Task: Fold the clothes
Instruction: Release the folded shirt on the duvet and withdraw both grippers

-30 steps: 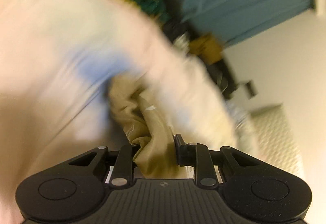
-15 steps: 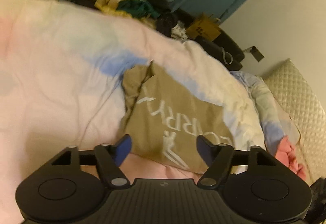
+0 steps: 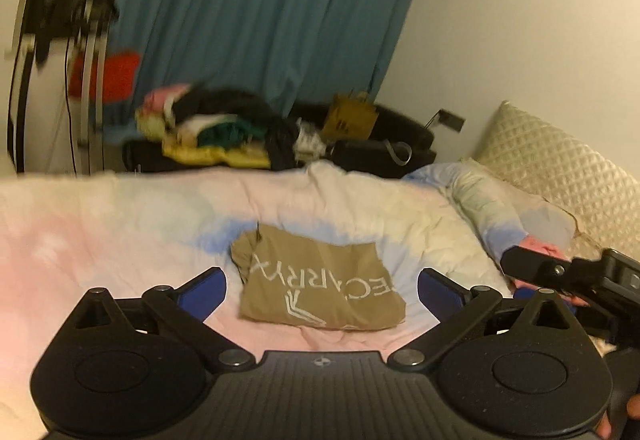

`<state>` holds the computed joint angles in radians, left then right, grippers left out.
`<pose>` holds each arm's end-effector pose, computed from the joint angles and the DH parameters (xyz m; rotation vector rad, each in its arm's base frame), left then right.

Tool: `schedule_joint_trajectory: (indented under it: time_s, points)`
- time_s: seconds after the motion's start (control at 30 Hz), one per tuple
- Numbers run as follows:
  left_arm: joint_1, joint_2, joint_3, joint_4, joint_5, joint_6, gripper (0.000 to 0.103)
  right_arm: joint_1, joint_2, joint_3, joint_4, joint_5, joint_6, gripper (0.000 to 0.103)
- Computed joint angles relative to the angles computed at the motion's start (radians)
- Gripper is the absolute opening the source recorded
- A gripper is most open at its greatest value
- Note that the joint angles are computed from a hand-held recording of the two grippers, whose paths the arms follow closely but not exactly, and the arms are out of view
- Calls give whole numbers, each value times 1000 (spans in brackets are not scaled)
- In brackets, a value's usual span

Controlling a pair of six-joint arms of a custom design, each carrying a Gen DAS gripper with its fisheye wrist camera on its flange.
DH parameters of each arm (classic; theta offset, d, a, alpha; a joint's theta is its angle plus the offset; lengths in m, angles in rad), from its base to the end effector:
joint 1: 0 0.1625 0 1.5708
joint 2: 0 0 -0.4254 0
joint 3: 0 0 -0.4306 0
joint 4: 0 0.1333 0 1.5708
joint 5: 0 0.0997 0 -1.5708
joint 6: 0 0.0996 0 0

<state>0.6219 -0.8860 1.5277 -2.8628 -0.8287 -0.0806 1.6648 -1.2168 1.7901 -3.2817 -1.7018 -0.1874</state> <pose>-0.4828 -0.5929 0.2362 0.7643 2.4384 -1.2287 0.1799 -0.6266 0.3770 0.2482 -2.5043 1.5979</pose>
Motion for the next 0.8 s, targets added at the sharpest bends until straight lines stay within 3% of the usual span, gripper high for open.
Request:
schedule_joint_trajectory:
  time_s: [0.2,0.43,0.8]
  points:
    - [-99,-125,158,-105,106,68,103,53,-21,119,-205,-52,-102,87]
    - [-138,-204,294,-258,171,120,103,75,35,199,-452,-129,-194,87]
    - [-121,-224,368,-313,175,166,103,82,122,187,-522,-191,-312,87]
